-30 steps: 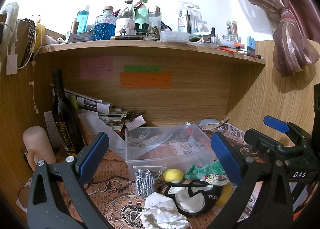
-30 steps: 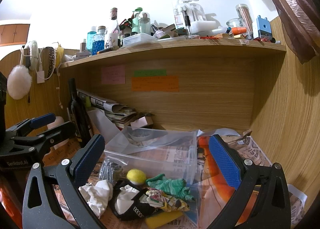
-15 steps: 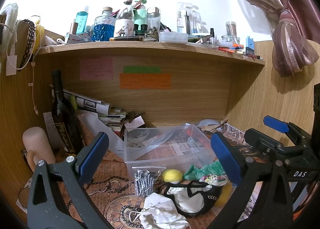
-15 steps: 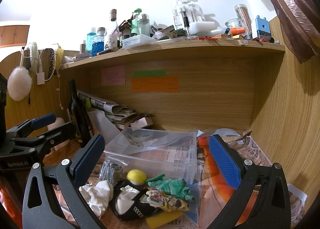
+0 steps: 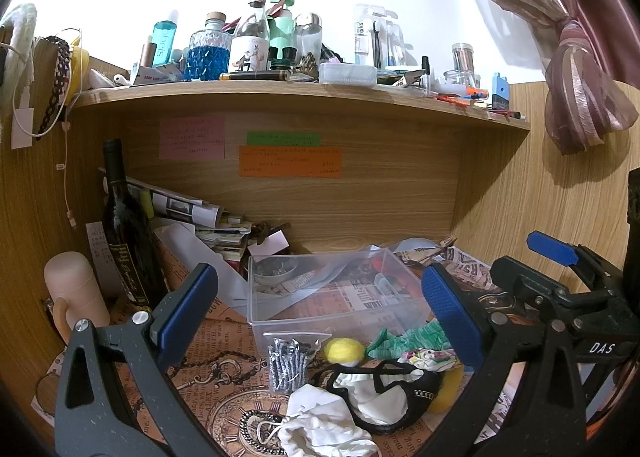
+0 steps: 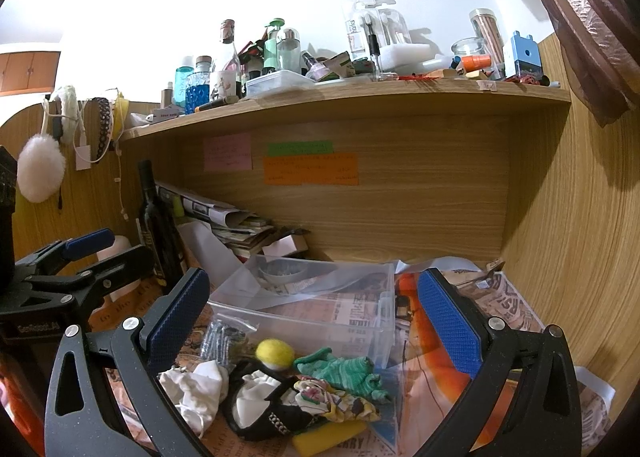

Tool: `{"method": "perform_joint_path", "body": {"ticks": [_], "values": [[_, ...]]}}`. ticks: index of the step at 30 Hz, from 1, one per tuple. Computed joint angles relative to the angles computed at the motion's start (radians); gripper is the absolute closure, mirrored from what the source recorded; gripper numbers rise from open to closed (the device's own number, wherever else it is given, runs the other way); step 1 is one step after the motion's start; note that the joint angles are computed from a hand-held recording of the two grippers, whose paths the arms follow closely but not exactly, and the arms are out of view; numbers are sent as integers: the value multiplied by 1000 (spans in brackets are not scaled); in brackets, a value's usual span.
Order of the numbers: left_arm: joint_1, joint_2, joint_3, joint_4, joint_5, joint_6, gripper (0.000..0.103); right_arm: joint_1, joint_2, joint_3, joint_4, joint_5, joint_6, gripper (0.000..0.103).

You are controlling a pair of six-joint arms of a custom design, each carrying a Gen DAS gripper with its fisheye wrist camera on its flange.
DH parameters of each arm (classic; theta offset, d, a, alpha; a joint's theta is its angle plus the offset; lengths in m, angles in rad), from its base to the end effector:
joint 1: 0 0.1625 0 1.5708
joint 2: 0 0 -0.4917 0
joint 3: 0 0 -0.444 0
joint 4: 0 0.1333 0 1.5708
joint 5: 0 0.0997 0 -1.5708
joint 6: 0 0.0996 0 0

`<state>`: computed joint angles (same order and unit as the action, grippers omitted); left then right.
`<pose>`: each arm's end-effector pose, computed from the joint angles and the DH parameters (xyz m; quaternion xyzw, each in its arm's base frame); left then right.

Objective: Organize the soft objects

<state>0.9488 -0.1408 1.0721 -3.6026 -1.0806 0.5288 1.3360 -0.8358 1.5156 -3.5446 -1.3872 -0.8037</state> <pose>-0.3636 -0.8164 -0.0757 0.3435 0.7628 -0.5164 0.1830 -0.0380 -0.8099 0.3173 0.2760 -0.7471 0.5574 0.2344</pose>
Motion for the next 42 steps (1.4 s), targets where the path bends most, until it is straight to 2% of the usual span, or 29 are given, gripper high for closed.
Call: {"method": "perform_joint_path", "body": {"ticks": [28, 33, 42], "values": [[0, -3, 0, 15, 3, -9, 0, 3, 5, -2, 1, -8, 3, 0], [13, -4, -12, 74, 12, -40, 0, 4, 19, -32, 40, -63, 5, 0], [63, 29, -117, 313, 77, -136, 0, -13, 55, -131, 231, -159, 17, 0]]}}
